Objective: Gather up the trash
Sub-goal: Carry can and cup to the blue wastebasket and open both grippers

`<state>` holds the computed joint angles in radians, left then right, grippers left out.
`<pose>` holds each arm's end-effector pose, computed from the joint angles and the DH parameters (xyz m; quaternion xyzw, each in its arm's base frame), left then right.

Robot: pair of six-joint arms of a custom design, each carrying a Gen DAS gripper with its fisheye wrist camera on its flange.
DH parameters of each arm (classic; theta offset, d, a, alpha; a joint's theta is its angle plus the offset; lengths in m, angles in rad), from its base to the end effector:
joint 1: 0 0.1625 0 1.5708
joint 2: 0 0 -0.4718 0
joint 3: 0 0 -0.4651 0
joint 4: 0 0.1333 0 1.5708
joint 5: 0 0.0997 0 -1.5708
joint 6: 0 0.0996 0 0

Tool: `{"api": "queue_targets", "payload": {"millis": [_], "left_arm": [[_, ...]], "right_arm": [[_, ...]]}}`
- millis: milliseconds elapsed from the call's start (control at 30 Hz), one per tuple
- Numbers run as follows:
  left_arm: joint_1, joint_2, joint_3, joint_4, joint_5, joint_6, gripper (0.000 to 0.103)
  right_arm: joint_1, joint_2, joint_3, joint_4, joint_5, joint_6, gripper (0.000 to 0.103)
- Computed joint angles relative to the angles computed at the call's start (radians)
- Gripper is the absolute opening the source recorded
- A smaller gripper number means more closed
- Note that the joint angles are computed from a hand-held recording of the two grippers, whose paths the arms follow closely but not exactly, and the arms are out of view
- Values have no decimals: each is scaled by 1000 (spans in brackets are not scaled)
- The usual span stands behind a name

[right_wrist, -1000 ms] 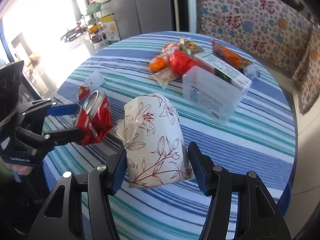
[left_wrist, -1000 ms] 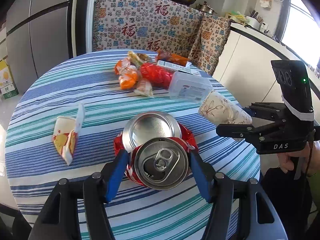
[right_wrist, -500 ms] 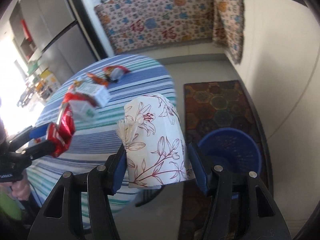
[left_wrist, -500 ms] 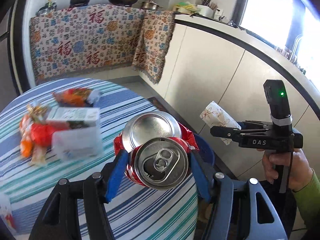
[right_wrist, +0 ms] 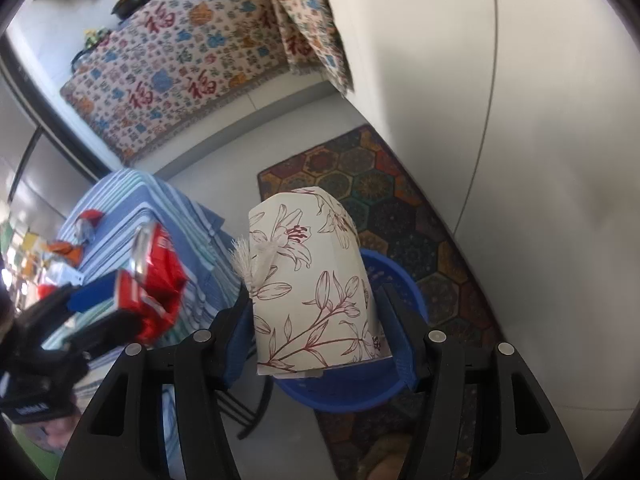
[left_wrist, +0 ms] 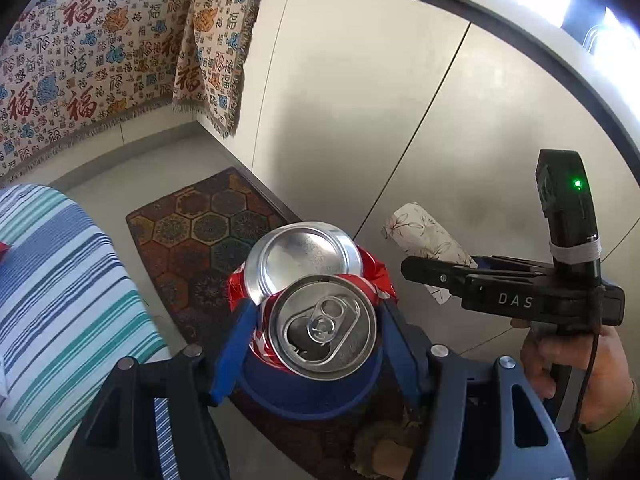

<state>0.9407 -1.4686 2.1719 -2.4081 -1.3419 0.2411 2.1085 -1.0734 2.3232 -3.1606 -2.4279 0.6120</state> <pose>-0.1773 -0.5077 0.2482 0.4113 0.9019 -0.0873 0.0989 0.2996 -0.3891 0.1076 -0.1036 -0.8932 0.3518 0.2601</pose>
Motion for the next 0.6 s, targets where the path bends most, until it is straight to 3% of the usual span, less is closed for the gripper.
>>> {"api": "queue_targets", "payload": {"millis": [333,400,500,533,600], "left_arm": [[1,103,10,-63,45,46,64],[-6,105,25,-77,52,56,65],[-10,122,29,-88,49,73,68],[-10,131,28,-90,51,77,74],[-21,125,43,-104,62,74,76]], "right_arm": [[-63,-1,30,-119,56,-22,63],[-68,12,19,-140,60,-34,66],[-64,25,15,-188,62,-49,82],[-58,30,14,-205,54,-54,83],[-47,38,7,-230,28,-70,83]]}}
